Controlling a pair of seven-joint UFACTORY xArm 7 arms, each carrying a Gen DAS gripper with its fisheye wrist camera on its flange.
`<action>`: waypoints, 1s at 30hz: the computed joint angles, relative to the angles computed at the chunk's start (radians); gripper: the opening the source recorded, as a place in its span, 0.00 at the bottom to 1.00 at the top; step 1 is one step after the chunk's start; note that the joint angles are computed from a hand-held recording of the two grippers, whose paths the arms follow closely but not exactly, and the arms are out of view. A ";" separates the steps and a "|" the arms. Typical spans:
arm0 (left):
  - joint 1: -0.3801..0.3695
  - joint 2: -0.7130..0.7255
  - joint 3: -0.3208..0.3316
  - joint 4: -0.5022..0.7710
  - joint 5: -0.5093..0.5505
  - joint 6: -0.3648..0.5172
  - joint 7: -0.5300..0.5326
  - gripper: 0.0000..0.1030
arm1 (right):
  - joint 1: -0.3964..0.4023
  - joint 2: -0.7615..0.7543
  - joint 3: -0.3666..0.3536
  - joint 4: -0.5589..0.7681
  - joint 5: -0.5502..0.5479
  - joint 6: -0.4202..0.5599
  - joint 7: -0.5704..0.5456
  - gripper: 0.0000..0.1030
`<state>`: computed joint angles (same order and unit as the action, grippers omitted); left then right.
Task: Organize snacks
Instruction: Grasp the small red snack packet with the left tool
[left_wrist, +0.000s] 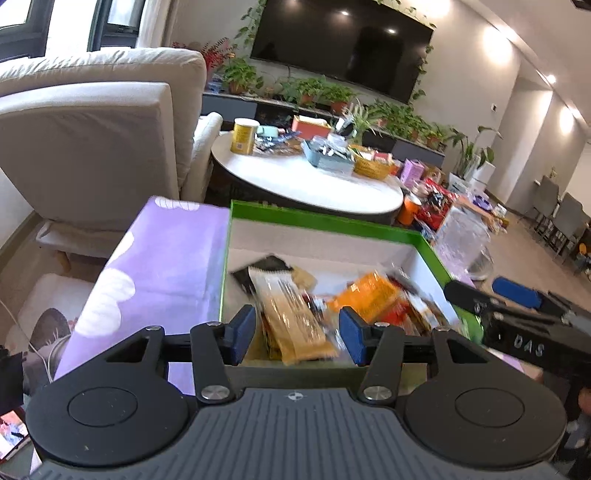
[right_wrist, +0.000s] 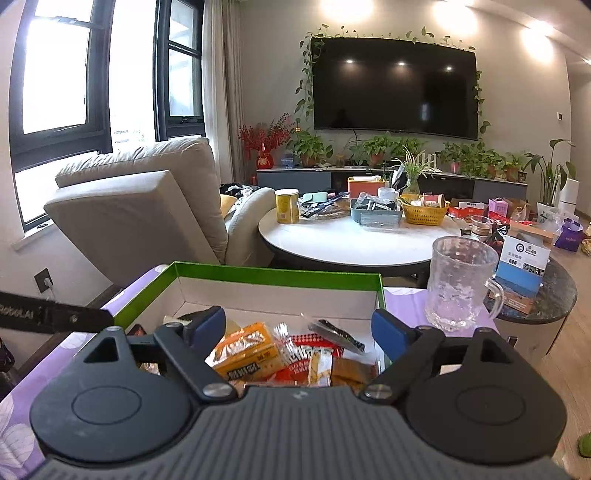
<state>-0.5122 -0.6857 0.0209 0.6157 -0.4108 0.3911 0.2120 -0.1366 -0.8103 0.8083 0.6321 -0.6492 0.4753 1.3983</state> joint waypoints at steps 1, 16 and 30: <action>0.001 -0.010 -0.003 -0.008 0.002 0.010 -0.001 0.46 | 0.009 -0.002 -0.002 -0.003 0.004 0.006 -0.002 0.83; 0.096 -0.159 0.018 -0.133 0.059 0.166 -0.016 0.46 | 0.151 -0.013 -0.036 -0.034 0.062 0.119 0.013 0.83; 0.058 -0.287 0.093 -0.215 0.027 0.300 0.238 0.46 | 0.255 -0.007 -0.045 -0.044 0.064 0.226 0.060 0.83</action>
<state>-0.4542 -0.9730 0.1141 0.4011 -0.3838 0.6912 0.4503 0.1184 -0.8171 0.7630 0.5882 -0.5850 0.7011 1.4585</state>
